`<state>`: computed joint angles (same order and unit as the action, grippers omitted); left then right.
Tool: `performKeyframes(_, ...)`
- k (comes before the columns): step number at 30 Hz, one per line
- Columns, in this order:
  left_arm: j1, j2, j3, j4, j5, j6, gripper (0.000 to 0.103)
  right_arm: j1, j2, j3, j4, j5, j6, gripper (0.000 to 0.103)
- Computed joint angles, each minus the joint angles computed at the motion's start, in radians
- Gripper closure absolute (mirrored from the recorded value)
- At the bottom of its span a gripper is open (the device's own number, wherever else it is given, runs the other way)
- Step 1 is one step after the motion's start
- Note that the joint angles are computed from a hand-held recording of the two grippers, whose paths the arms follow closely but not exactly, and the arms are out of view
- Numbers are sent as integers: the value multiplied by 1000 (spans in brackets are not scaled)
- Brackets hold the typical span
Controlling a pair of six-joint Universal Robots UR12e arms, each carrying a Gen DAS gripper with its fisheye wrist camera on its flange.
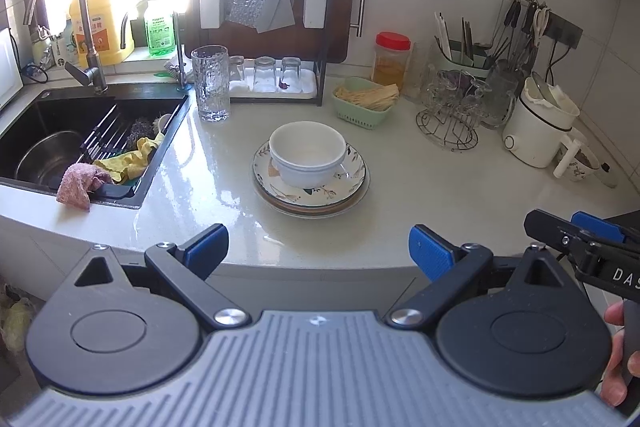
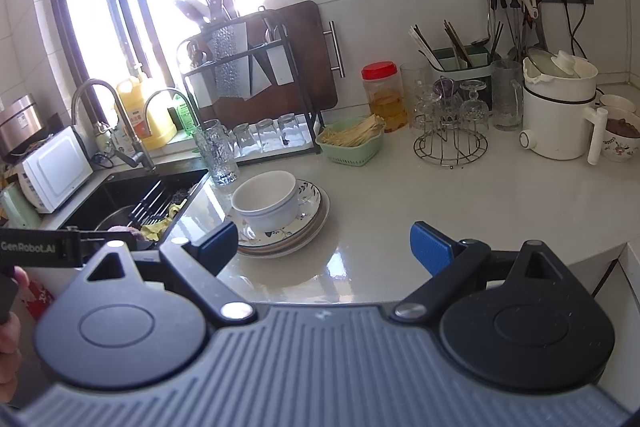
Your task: Organize plates and bowls
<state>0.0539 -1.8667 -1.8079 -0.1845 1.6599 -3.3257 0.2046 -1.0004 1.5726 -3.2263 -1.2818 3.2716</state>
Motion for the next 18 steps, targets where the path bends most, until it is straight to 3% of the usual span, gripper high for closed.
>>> performKeyframes(18,-7,-1,8,-6,0,3,4,-3,4,-2,-4,4,10,9)
